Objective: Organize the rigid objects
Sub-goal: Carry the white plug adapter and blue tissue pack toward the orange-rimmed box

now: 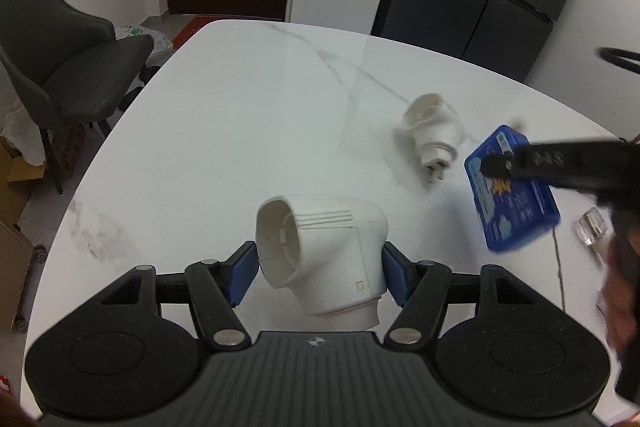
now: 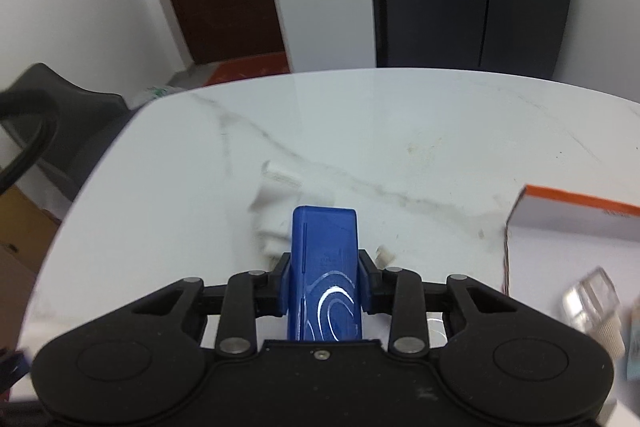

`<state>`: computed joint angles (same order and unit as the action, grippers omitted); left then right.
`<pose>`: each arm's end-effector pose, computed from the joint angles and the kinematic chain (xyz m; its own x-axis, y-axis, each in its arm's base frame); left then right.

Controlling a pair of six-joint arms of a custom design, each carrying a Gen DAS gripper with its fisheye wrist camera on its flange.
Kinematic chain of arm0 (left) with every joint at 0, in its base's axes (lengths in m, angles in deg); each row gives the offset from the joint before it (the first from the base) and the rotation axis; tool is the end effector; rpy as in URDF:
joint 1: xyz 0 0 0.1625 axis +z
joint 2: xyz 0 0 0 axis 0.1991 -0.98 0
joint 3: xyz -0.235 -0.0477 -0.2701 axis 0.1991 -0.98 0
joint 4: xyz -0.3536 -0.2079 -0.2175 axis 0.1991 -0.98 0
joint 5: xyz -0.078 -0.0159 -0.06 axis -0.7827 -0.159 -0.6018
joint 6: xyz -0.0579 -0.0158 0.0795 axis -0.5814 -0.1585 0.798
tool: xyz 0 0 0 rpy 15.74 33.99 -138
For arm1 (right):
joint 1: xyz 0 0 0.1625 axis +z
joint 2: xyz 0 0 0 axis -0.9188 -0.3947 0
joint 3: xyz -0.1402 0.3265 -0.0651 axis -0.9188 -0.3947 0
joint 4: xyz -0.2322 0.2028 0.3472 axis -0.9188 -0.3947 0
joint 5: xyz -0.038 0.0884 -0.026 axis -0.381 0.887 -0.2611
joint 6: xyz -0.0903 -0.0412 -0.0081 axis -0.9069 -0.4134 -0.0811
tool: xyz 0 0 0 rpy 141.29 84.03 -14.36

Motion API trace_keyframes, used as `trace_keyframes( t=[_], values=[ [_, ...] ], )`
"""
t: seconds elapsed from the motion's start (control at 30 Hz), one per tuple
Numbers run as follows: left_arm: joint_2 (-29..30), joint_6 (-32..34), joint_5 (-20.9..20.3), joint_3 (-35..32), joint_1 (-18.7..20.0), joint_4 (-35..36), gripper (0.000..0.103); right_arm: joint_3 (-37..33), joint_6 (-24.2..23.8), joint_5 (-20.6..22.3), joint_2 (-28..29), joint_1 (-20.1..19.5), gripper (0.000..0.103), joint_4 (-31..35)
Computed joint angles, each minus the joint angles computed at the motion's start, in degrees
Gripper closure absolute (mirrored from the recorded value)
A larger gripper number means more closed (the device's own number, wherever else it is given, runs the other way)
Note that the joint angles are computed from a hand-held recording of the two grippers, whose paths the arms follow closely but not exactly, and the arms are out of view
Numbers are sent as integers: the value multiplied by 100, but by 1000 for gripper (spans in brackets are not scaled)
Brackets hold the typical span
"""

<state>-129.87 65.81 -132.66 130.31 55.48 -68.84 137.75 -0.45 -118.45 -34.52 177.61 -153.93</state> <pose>-0.0321 -0.5965 0.2911 -0.7899 -0.0531 -0.6109 0.3441 0.7862 -0.5133 0.3346 -0.6574 -0.0496 -0.8160 -0.1562 0.5565 -0.4678 0.7439 -0.4772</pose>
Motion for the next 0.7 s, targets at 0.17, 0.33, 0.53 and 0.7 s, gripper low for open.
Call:
trace_keyframes(
  t=[0.17, 0.33, 0.53, 0.7],
  values=[
    [-62, 57, -74, 76, -96, -8, 37, 964, 21, 119, -633, 136, 64, -386],
    [-149, 47, -62, 226, -280, -20, 37, 1737, -90, -127, -1071, 296, 64, -842],
    [-300, -105, 38, 467, -600, 25, 37, 2570, 8, -285, -1695, 327, 64, -1112],
    [-439, -304, 107, 662, -851, 150, 37, 3105, -47, -404, -2165, 343, 63, -1263]
  ],
)
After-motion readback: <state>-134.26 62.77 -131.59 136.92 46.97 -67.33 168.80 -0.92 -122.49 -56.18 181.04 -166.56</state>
